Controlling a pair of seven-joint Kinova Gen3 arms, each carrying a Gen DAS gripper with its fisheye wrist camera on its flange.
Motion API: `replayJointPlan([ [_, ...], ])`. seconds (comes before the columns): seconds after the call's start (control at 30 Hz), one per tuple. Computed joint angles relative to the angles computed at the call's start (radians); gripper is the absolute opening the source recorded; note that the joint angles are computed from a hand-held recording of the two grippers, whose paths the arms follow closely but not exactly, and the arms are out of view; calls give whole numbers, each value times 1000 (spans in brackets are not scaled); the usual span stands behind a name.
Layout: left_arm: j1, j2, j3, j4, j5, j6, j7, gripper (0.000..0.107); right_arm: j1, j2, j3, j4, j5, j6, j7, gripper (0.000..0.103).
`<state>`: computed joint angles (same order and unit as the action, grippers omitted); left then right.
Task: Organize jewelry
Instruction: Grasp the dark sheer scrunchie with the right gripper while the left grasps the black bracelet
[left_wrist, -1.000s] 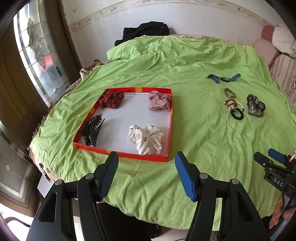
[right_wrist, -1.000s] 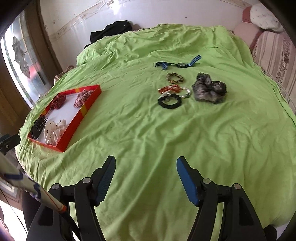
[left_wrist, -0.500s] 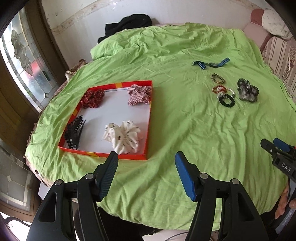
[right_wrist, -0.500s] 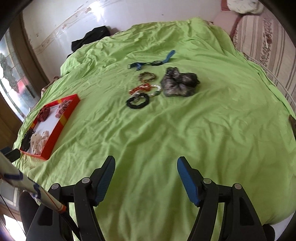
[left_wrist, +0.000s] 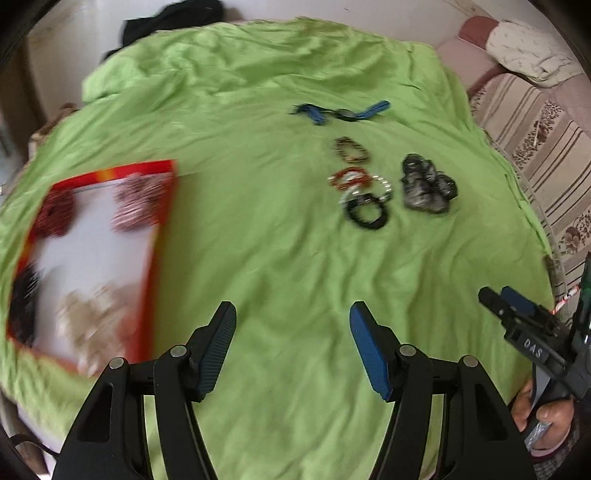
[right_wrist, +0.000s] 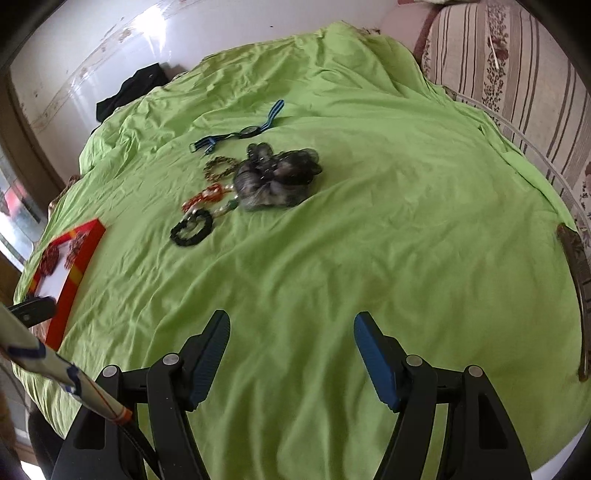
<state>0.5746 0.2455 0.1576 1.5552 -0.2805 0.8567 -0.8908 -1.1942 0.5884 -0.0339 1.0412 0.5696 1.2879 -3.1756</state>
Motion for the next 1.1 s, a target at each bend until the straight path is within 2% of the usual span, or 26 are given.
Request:
replayJointPlan([
  [0.03,-12,30,8,-25,16,-22,-25,63,10,-8,-1,16,-1,-18,1,74],
  [0.13,-52,109,27,-92,101,-71,-119,50,51,-29,-1,57,-3,-84,5,74],
  [0.33,-98,286,27,-258,259,-66,-244,49,151,-19,2,59,-31,-186,60,74],
  [0.53,-123,386,25,-349,362,-59,-307,49,226,26,23,18,-87,-250,122,75],
  [0.6,-129,401,32,-358,391,-61,-325,37,249,48,28,-1,-113,-268,134,75],
  [0.63,-117,412,24,-373,389,-46,-325,18,259,56,30,-7,-127,-276,138,75],
  [0.67,-106,418,15,-385,384,-33,-322,6,268,65,30,-16,-142,-282,144,75],
  [0.7,-100,417,12,-383,384,-30,-323,6,277,77,29,-32,-160,-278,157,70],
  [0.73,-94,406,5,-369,383,-43,-319,6,290,93,22,-59,-183,-262,186,38],
  [0.77,-92,394,2,-354,383,-51,-317,6,305,108,7,-87,-203,-236,214,19],
  [0.9,-110,305,15,-244,407,-120,-330,6,266,90,43,-86,-206,-212,226,15],
  [1.1,-159,146,46,-80,465,-186,-366,6,188,-12,45,4,-149,-228,168,15],
])
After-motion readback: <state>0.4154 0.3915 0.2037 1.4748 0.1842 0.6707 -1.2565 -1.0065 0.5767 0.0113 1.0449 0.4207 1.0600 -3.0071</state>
